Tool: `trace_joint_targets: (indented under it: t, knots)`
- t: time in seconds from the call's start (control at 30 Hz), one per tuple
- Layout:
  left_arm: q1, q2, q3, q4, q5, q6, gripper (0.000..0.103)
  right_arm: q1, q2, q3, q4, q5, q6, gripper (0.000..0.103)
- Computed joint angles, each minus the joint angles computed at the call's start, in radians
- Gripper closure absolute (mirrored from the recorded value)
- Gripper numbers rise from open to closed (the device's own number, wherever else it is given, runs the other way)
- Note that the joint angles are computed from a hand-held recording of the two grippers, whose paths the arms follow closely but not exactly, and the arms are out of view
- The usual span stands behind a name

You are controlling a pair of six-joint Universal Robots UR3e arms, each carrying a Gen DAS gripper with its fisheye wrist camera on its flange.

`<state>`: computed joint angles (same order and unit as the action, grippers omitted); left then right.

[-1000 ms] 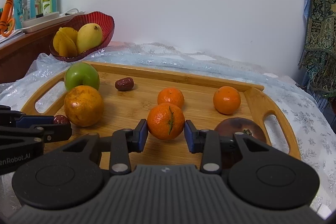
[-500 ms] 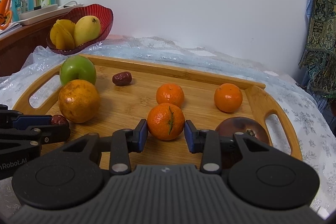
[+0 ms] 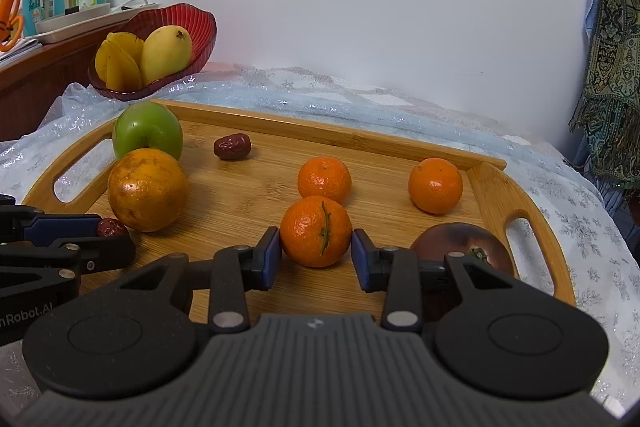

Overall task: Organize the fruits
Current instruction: 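Lower and open the right gripper to release the mandarin while the left releases the date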

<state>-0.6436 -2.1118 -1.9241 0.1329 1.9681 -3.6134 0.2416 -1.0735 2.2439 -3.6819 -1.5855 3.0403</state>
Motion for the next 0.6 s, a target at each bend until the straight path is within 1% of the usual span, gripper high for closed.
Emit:
trace_joint_targets:
  t: [0.27, 0.4, 0.47, 0.5, 0.53, 0.6]
  knots:
    - [0.002, 0.000, 0.000, 0.000, -0.003, 0.005, 0.080, -0.002, -0.012, -0.002, 0.023, 0.002, -0.004, 0.059]
    - [0.003, 0.000, -0.002, 0.001, -0.006, 0.006, 0.077, -0.003, -0.021, 0.004, 0.030, 0.004, -0.003, 0.057]
    - [0.004, 0.002, -0.004, 0.003, -0.008, 0.007, 0.075, -0.006, -0.025, 0.009, 0.027, 0.006, -0.005, 0.055]
    - [0.004, 0.002, -0.004, 0.003, -0.008, 0.007, 0.071, -0.006, -0.027, 0.012, 0.025, 0.005, -0.006, 0.052]
    - [0.003, 0.002, -0.005, 0.004, -0.006, 0.007, 0.067, -0.007, -0.030, 0.015, 0.024, 0.005, -0.007, 0.046]
    - [0.001, 0.002, -0.005, 0.004, -0.001, 0.007, 0.065, -0.009, -0.036, 0.022, 0.023, 0.006, -0.007, 0.045]
